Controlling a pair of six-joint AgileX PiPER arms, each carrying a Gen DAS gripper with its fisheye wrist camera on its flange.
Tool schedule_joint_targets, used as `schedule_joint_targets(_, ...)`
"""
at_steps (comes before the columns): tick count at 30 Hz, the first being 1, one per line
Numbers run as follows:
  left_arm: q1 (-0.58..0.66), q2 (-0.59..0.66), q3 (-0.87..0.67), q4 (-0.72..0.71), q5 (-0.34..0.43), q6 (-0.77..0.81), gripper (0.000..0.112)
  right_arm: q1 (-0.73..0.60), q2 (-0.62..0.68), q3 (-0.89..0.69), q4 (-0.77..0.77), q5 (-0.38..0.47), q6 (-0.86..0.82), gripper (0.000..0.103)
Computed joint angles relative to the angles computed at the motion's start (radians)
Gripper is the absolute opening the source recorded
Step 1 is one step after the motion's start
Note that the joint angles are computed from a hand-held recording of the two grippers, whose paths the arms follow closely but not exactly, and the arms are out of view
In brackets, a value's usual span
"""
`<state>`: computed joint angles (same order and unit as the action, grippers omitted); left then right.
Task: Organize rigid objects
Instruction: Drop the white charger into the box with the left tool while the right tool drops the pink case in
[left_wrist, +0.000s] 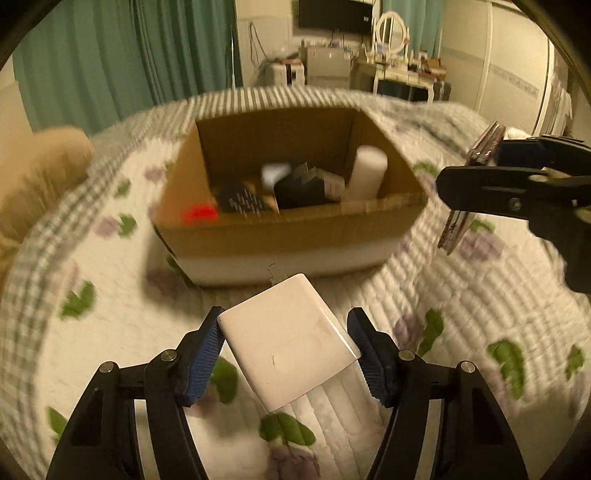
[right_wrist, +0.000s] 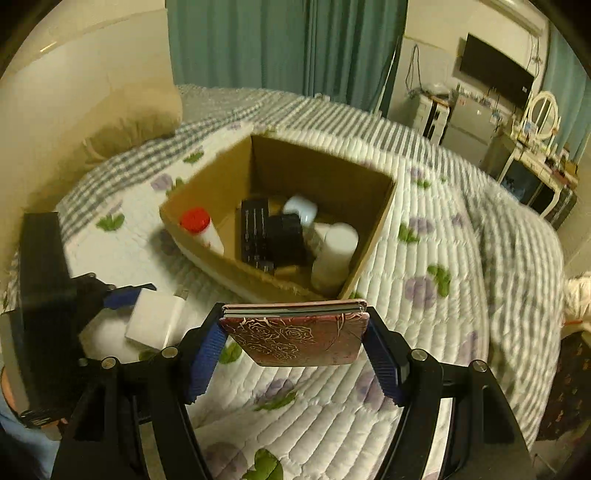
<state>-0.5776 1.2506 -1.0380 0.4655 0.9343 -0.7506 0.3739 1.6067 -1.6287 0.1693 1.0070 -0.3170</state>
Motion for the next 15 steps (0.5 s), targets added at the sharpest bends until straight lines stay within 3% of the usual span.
schedule_joint_targets(7, 0.134, 0.06, -0.24, -0.046, 0.017, 0.159, 0.068, 0.022, 0.085, -0.269, -0.049, 0.035, 0.088, 0.071)
schedule_joint_targets(15, 0.257, 0.207, -0.43, -0.05, -0.036, 0.291, 0.068, 0.029, 0.328, -0.724, -0.076, 0.156, 0.163, 0.071)
